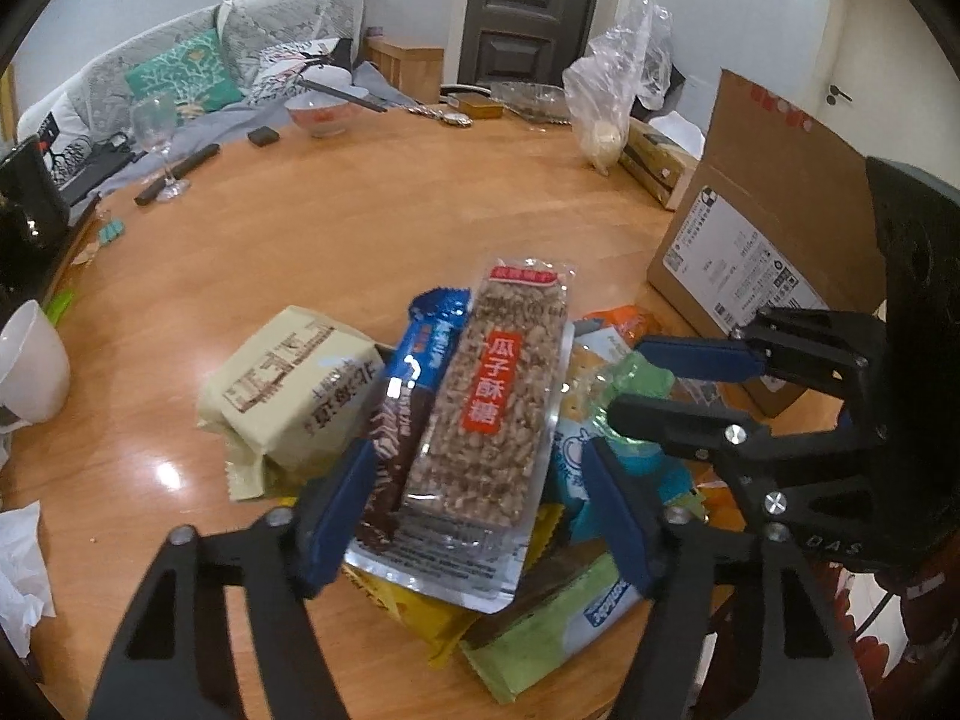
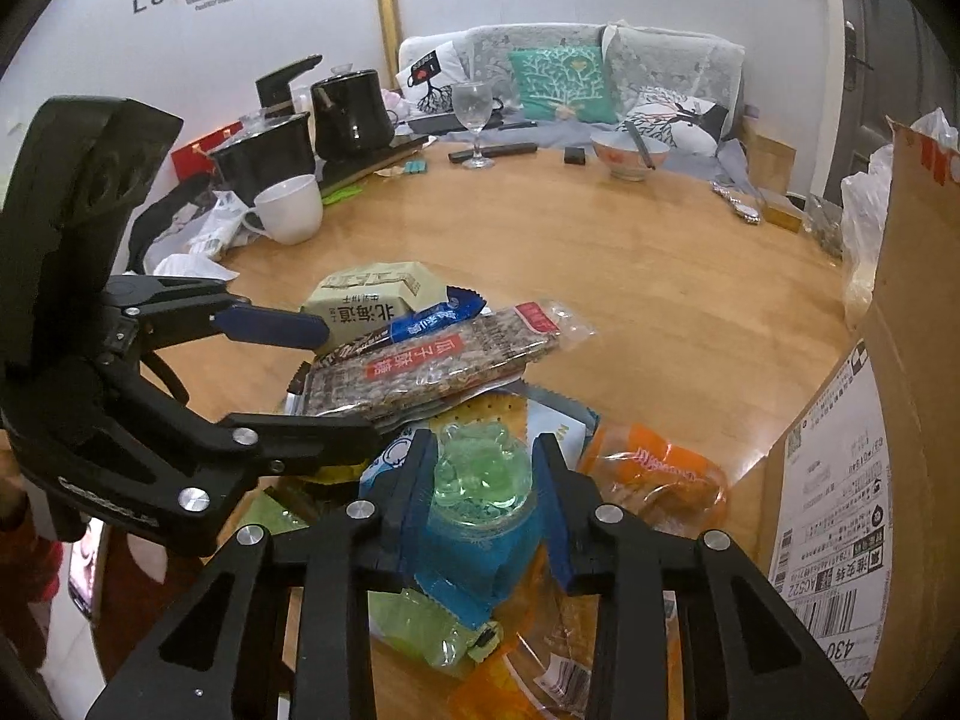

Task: Organize snacks
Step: 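Lower the left tool onto the peanut brittle bag while the right tool reaches the jelly cup pack, then close the left gripper on the peanut brittle bag while the right gripper closes on the jelly cup pack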

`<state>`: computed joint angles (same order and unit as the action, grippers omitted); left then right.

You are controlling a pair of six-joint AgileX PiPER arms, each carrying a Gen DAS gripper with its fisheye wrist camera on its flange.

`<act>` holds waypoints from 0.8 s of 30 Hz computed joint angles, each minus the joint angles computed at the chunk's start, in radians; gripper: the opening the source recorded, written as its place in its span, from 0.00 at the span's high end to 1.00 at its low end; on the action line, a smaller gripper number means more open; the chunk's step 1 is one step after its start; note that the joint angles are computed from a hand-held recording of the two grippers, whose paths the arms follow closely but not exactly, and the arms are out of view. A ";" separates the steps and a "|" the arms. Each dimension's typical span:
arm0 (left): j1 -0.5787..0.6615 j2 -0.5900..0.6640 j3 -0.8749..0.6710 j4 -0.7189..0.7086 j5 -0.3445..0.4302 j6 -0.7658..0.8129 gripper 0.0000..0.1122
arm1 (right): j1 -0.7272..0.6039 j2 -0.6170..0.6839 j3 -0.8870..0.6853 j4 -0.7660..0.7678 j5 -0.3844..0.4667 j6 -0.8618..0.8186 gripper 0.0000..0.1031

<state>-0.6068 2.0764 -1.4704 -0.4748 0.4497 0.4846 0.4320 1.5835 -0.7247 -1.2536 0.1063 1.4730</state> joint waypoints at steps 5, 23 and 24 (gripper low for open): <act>-0.002 0.008 -0.017 0.033 0.003 -0.025 0.49 | -0.007 0.002 -0.009 0.117 -0.007 -0.115 0.72; 0.025 0.014 -0.023 -0.077 0.103 0.101 0.59 | -0.043 0.009 -0.021 0.523 -0.034 -0.543 0.72; 0.022 0.019 -0.030 -0.037 0.094 0.061 0.59 | -0.043 0.009 -0.021 0.529 -0.036 -0.550 0.72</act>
